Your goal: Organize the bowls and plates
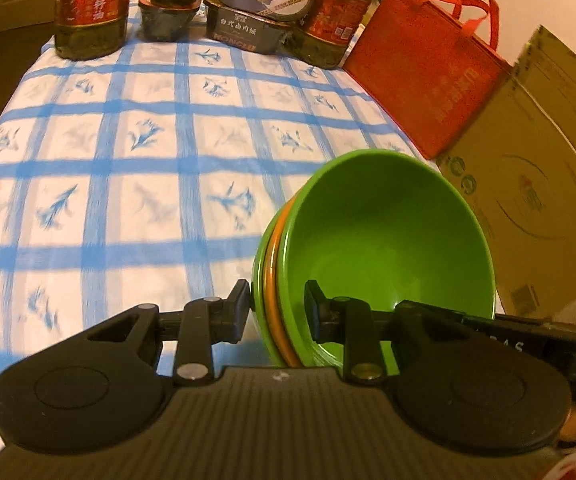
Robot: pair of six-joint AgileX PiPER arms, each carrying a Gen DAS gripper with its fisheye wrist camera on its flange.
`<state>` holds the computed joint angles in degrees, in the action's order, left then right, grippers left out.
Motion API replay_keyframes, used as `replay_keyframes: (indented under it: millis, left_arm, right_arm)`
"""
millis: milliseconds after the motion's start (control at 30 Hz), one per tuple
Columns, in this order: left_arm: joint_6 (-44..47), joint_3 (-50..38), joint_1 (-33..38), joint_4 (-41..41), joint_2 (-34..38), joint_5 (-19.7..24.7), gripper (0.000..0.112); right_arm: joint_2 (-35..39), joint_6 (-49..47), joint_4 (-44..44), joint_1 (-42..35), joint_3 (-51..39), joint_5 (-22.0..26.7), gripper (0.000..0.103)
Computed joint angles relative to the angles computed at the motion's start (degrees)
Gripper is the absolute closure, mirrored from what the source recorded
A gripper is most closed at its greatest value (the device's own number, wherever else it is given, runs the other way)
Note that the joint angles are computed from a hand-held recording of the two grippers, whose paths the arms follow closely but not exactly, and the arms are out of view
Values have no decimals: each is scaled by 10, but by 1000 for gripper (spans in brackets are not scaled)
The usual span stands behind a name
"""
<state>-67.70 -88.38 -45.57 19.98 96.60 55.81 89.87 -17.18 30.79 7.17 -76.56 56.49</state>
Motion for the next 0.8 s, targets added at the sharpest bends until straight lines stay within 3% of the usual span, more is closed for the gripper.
replay_keyframes:
  millis: [367, 800]
  left_arm:
    - [-191, 109, -151, 79, -60, 13, 87]
    - [-293, 95, -249, 100, -20, 17, 87]
  right_arm:
    - [-177, -32, -2, -26, 197, -8, 78]
    - [-262, -139, 19, -176, 286, 75, 78]
